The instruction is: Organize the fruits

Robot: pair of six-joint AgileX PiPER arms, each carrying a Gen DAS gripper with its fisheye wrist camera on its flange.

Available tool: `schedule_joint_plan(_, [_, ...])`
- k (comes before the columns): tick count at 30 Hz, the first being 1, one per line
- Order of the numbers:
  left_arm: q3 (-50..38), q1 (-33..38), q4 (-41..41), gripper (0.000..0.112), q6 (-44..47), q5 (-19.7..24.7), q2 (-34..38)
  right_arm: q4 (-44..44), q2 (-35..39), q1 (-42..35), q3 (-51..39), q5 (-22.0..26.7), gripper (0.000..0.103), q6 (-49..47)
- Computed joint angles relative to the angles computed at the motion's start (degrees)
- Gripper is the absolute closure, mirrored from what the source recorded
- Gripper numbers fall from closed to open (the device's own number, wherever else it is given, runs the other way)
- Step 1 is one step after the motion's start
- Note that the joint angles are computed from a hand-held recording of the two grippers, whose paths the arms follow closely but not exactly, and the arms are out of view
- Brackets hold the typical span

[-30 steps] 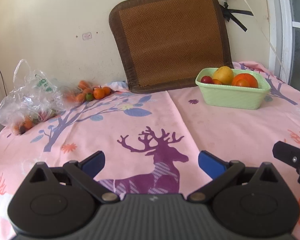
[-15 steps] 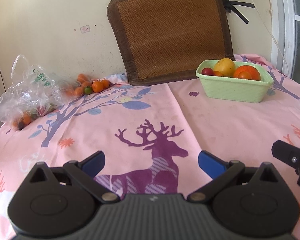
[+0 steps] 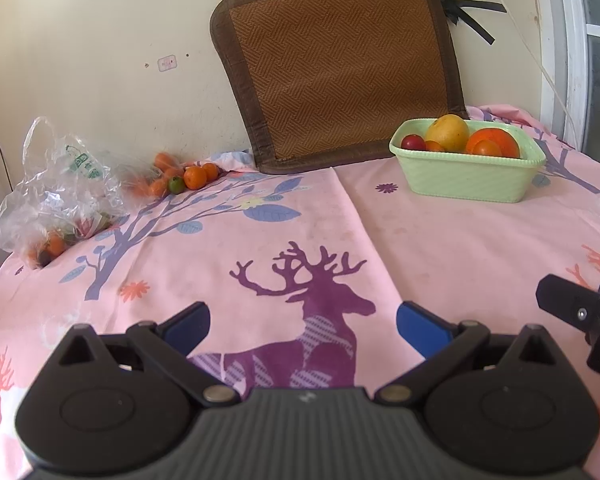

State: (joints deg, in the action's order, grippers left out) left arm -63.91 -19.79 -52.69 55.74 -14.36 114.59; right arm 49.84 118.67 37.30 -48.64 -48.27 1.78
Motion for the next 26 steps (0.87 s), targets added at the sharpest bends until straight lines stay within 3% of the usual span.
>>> schedule_joint_plan(18, [-0.4,0.7,0.5,0.009,-0.5,1.4,-0.2,0.0,0.2,0.0,-1.3,0.9,0.023,-1.9])
schedule_joint_plan(26, [1.1,1.6,13.9,0.009,-13.7,2.0,-1.3,0.8,0.1,0.5,-1.8,0.7,0.023,-3.7])
